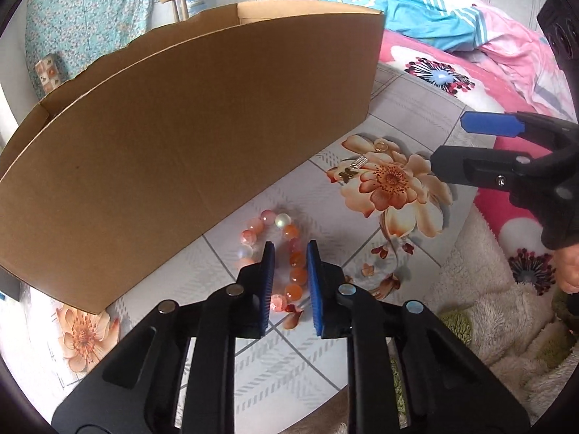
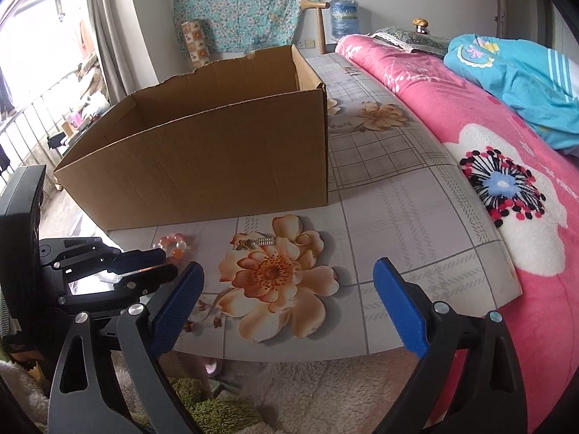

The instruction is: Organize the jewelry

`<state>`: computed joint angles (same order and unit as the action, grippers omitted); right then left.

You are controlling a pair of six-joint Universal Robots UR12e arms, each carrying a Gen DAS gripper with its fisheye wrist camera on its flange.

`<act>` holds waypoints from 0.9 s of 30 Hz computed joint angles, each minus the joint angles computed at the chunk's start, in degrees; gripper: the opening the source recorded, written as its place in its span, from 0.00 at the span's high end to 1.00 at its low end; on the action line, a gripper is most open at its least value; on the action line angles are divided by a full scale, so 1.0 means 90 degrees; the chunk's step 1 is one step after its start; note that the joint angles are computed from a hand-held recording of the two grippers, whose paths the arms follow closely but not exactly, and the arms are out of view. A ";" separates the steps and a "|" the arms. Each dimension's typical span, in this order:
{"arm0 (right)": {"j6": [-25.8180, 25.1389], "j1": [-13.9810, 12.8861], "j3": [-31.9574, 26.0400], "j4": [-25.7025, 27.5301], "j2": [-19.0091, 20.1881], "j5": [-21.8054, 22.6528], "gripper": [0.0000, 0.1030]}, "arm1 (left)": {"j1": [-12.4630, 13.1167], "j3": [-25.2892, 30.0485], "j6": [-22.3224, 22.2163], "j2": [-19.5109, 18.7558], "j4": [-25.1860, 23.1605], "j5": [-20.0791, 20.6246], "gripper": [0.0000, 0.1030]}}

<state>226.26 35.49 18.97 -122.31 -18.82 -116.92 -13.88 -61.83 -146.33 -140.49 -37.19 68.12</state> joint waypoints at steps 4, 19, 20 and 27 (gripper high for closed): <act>-0.0025 -0.0027 -0.0195 0.0111 0.0102 0.0138 0.20 | 0.0063 0.0033 -0.0244 -0.0021 0.0047 0.0126 0.92; -0.0007 -0.0081 -0.0517 0.0260 0.0283 0.0381 0.34 | 0.0252 -0.0204 -0.0501 0.0138 0.0507 -0.0121 0.69; 0.0003 -0.0087 -0.0449 0.0218 0.0252 0.0394 0.35 | 0.0264 -0.0217 -0.0484 0.0154 0.0493 -0.0246 0.69; 0.0207 -0.0090 -0.0279 0.0340 0.0169 0.0190 0.48 | 0.0163 0.0113 -0.0289 0.0033 -0.0141 -0.0877 0.69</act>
